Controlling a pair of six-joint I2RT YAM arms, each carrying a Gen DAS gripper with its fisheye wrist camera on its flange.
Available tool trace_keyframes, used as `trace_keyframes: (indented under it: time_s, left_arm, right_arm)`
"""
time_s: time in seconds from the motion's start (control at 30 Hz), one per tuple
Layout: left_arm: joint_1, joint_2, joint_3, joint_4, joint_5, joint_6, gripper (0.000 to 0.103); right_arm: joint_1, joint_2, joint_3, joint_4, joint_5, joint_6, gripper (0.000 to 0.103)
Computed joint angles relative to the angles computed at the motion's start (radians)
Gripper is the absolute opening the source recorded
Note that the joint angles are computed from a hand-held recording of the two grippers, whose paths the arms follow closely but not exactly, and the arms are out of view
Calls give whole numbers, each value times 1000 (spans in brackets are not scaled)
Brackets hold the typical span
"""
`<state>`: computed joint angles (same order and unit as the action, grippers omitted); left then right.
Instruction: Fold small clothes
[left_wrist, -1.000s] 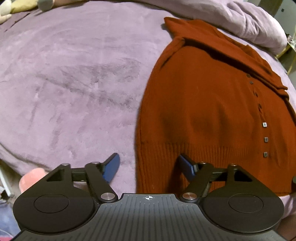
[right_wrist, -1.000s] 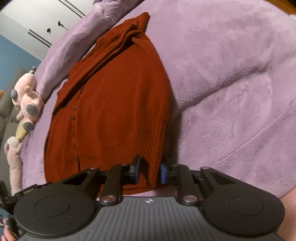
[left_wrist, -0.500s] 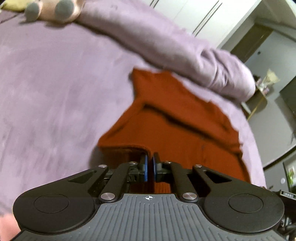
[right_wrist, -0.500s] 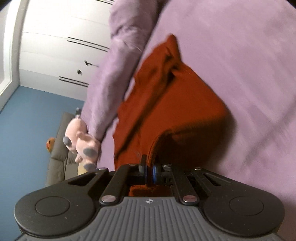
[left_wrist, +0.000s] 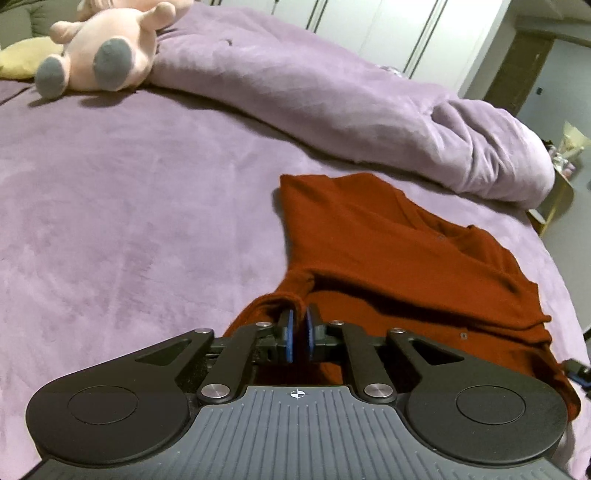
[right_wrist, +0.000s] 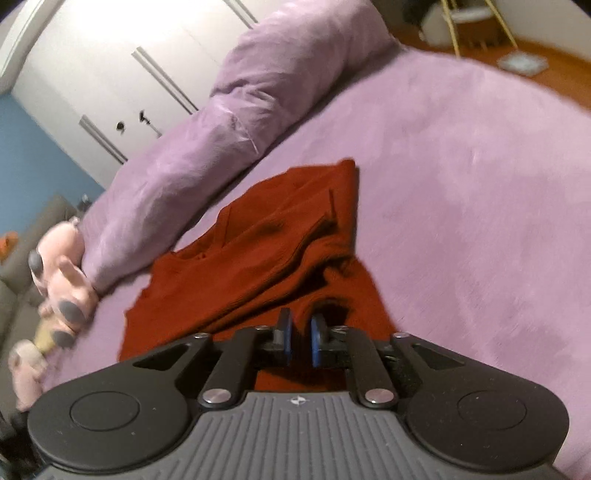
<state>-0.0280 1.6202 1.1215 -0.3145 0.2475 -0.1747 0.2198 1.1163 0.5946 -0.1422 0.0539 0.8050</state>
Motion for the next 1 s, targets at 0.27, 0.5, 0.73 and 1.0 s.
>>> trace_keyframes:
  time_s: [0.27,0.5,0.73,1.0]
  left_arm:
    - [38,9,-47,70,75,168,44]
    - [-37,113,36,58,-9,237,53]
    - [-43,145,62,68,-10,211,51]
    - [-38,144,63,77,21,199,11]
  right_arm:
    - [85,-65,8,-74,179,-315,67]
    - [87,136,73,-32,141,-384,48]
    - [134,163,93,-46,198,-383,11]
    - [187,64,62,-47,223,-394,9]
